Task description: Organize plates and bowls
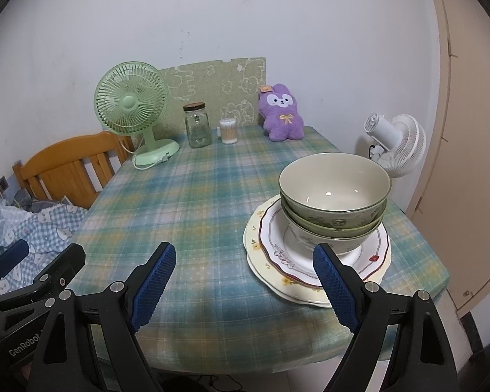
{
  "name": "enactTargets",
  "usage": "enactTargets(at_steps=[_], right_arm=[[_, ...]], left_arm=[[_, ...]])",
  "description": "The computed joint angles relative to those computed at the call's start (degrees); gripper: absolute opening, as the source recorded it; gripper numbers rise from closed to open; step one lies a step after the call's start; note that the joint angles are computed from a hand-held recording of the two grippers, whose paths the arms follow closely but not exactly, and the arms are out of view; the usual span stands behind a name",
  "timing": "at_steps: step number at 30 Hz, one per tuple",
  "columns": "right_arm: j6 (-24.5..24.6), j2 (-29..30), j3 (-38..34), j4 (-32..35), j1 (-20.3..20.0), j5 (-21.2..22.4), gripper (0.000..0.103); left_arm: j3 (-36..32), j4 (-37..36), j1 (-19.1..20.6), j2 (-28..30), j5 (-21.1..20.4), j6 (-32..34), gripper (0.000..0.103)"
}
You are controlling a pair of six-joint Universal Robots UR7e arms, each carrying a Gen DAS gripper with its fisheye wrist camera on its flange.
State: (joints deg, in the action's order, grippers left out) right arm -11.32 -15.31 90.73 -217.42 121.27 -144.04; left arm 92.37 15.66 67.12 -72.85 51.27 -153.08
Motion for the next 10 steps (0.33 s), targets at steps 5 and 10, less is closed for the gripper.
enactTargets(at_steps=[5,10], right_arm=[[0.57,0.05,-0.06,0.36,-0.13,-0.39,0.088],[1.33,-0.11,-0.04,1.13,-0.22,-0.55,0.088]], left_arm=[[-0.45,0.64,0.26,0.35,0.38,0.14,0.103],[-0.8,0.94,0.21,0.63,0.36,0.26,0.103]])
